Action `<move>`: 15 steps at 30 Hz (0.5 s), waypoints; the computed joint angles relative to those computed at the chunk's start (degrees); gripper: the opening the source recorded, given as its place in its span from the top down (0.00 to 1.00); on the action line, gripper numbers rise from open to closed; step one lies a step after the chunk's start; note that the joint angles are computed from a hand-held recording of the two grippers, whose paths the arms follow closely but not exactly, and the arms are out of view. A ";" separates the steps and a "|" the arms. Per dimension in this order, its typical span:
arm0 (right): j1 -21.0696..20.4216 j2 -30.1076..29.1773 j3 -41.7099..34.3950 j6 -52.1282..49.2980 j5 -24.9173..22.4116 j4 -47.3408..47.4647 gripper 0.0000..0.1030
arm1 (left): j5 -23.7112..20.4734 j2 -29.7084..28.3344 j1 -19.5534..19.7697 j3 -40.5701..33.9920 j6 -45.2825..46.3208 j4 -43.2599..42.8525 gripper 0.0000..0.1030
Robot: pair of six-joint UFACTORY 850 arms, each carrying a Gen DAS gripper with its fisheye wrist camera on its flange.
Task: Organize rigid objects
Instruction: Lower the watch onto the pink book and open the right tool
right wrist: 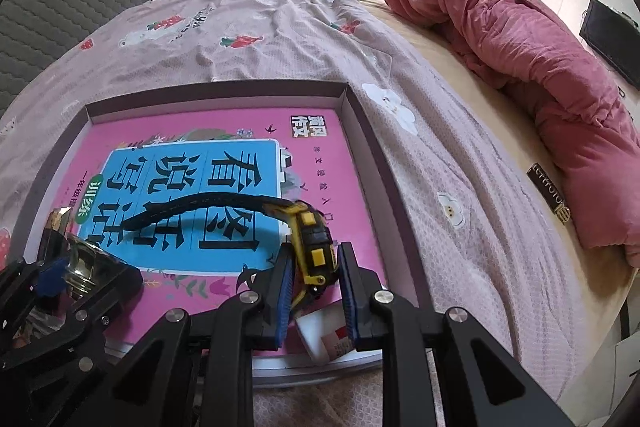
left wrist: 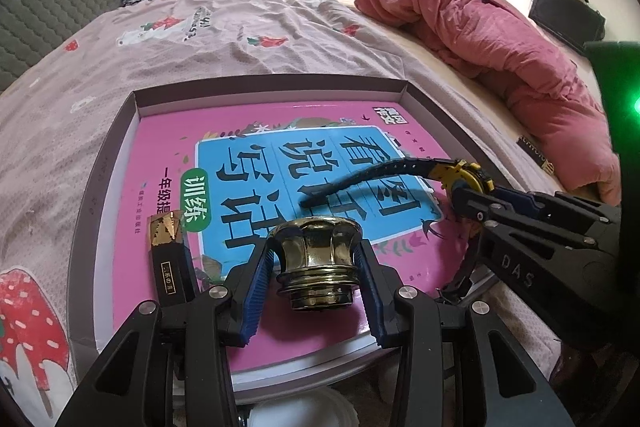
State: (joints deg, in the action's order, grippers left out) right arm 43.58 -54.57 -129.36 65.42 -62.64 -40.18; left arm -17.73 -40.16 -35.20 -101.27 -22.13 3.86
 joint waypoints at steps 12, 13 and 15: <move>1.03 8.06 11.81 7.98 6.17 -6.21 0.60 | -0.03 -0.23 -0.17 -0.32 0.12 0.59 0.59; 1.18 9.07 13.36 8.77 6.83 -6.82 0.60 | -0.09 -0.25 -0.18 -0.35 -0.07 0.80 0.59; 1.40 10.60 15.65 9.42 7.62 -7.00 0.60 | -0.24 -0.33 -0.25 -0.51 -0.61 1.48 0.58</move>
State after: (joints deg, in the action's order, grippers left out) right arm 44.98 -43.98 -113.70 74.84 -55.03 -47.18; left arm -17.97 -40.49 -35.46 -101.78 -22.74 5.34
